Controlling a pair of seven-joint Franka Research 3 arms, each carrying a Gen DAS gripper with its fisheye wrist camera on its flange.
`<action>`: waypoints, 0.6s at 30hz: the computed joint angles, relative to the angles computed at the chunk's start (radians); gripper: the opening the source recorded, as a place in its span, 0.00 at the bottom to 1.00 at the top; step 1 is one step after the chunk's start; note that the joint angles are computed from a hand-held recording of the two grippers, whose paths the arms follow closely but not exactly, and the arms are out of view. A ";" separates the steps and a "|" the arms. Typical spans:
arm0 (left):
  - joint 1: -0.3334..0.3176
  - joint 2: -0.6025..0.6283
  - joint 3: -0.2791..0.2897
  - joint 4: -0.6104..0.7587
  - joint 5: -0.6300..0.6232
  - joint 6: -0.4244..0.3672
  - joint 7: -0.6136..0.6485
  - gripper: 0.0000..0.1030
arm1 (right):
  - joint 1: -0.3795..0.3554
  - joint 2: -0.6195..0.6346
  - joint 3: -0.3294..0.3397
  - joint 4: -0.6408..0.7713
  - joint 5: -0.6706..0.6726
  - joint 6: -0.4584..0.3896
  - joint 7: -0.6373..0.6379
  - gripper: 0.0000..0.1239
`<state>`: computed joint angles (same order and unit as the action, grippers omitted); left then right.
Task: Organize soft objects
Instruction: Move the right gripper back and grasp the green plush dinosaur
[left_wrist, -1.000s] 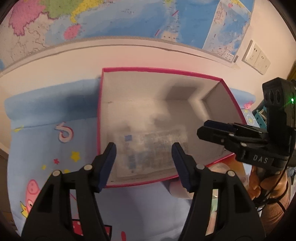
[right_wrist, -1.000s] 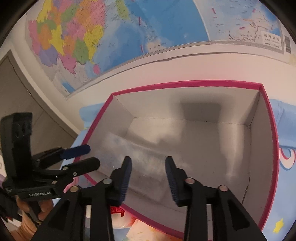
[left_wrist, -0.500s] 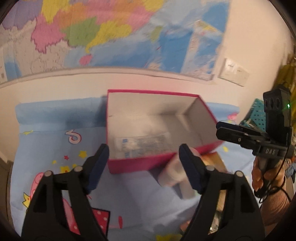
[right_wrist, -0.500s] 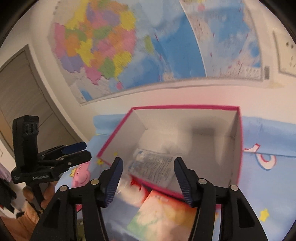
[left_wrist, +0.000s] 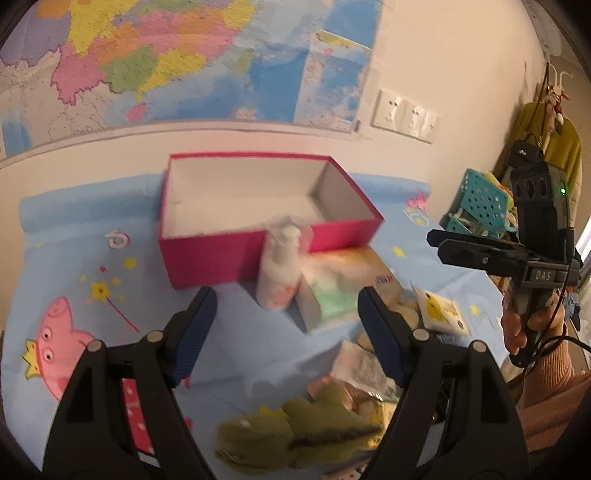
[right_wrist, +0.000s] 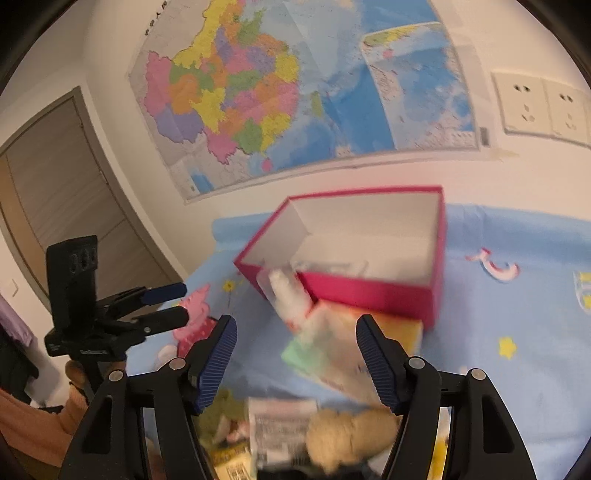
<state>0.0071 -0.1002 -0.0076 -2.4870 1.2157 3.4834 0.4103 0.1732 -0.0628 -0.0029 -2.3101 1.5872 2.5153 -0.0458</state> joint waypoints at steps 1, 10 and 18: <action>-0.007 0.006 0.006 0.005 0.040 0.007 -0.034 0.77 | -0.001 -0.003 -0.001 -0.010 0.003 0.004 -0.001 0.55; 0.004 0.033 -0.045 -0.004 0.083 0.004 -0.084 0.77 | -0.022 0.015 -0.011 -0.073 -0.027 0.017 0.058 0.56; 0.021 0.030 -0.028 -0.032 0.186 -0.017 -0.202 0.77 | -0.025 -0.027 -0.015 -0.136 -0.083 -0.067 0.046 0.56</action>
<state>0.0285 -0.0704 -0.0358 -2.5189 1.4014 3.4662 0.2079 0.1485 -0.0898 -0.0180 -2.4465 1.5046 2.4488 0.0005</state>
